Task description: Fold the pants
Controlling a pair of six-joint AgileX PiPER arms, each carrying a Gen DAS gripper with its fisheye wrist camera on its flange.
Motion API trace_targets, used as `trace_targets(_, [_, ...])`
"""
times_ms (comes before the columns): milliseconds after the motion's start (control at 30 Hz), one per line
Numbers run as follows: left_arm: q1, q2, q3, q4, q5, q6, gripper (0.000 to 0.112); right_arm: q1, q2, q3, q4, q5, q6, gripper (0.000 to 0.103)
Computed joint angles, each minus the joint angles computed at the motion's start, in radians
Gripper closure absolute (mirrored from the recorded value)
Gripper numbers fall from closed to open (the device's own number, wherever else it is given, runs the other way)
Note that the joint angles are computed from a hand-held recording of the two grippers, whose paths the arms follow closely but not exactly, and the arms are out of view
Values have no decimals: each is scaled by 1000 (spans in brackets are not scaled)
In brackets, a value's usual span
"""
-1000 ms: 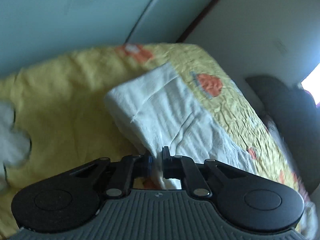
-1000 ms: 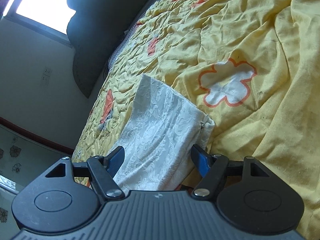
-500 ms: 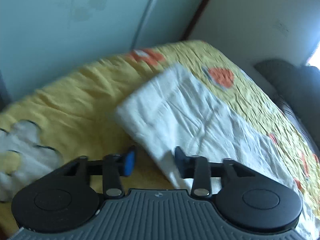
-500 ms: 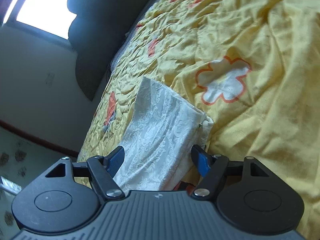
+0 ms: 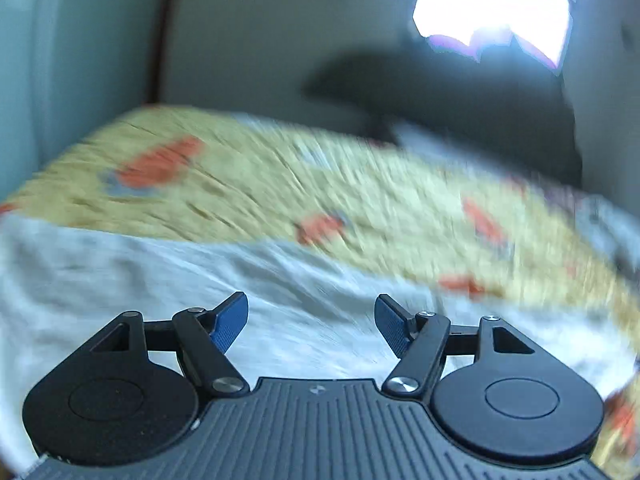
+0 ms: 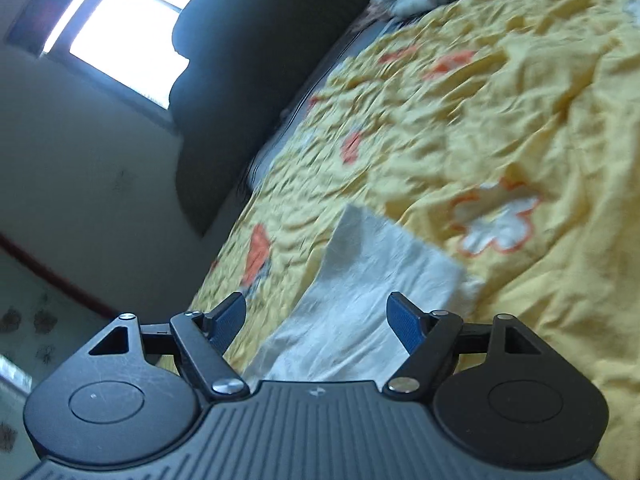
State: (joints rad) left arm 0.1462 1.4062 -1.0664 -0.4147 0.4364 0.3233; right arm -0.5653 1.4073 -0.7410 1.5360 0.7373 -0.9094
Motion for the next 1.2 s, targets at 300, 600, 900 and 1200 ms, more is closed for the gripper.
trace_targets(300, [-96, 335, -223, 336, 17, -257, 19, 27, 183, -72, -58, 104, -12, 26])
trace_targets(600, [-107, 390, -252, 364, -48, -248, 9, 36, 310, -354, -103, 149, 137, 22])
trace_targets(900, [-104, 368, -167, 305, -180, -188, 9, 3, 554, -618, -188, 150, 363, 25])
trace_targets(1200, [-114, 367, -161, 367, -190, -249, 9, -322, 151, -47, 2, 293, 10, 23])
